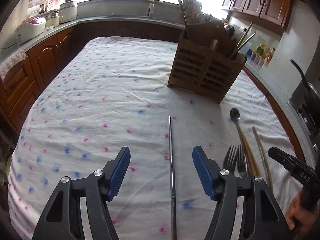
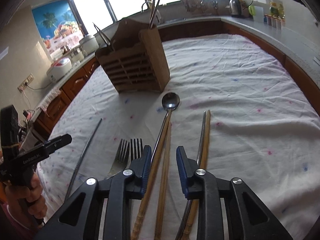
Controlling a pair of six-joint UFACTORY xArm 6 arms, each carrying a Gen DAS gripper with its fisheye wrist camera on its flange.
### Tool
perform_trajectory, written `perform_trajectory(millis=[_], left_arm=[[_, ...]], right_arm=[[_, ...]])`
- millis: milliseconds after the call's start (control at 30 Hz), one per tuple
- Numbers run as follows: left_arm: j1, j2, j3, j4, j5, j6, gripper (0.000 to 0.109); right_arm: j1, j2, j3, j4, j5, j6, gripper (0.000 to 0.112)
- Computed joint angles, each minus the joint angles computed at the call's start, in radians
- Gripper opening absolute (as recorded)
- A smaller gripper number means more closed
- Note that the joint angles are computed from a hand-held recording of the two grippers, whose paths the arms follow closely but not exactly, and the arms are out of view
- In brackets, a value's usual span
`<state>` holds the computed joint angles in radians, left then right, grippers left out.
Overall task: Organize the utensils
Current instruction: 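Grasp a metal chopstick with the left tool while the right tool grasps a wooden chopstick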
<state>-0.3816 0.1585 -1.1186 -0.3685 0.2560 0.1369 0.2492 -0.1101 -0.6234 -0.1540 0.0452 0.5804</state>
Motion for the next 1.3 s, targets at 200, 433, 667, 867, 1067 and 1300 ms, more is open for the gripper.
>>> perform_trajectory(millis=[200, 433, 667, 867, 1067, 1300], left_arm=[[0.002, 0.073, -0.084, 0.072, 0.047, -0.043, 0.061], [0.004, 0.16, -0.179, 0.102, 0.104, -0.047, 0.056], [0.002, 0.253, -0.298, 0.15, 0.169, -0.064, 0.05], [-0.01, 0.317, -0.388, 0.263, 0.206, -0.106, 0.046], [-0.03, 0.337, -0.417, 0.354, 0.224, -0.122, 0.034], [-0.032, 0.34, -0.422, 0.294, 0.228, -0.06, 0.003]], right_arm=[[0.003, 0.067, -0.063, -0.029, 0.083, -0.009, 0.012], [-0.002, 0.103, -0.091, 0.052, 0.092, -0.092, 0.012], [-0.009, 0.152, -0.151, 0.13, 0.115, -0.18, 0.012], [-0.013, 0.185, -0.197, 0.138, 0.146, -0.211, 0.012], [-0.014, 0.201, -0.22, 0.034, 0.16, -0.142, 0.012], [-0.011, 0.175, -0.192, 0.168, 0.132, -0.232, 0.006]])
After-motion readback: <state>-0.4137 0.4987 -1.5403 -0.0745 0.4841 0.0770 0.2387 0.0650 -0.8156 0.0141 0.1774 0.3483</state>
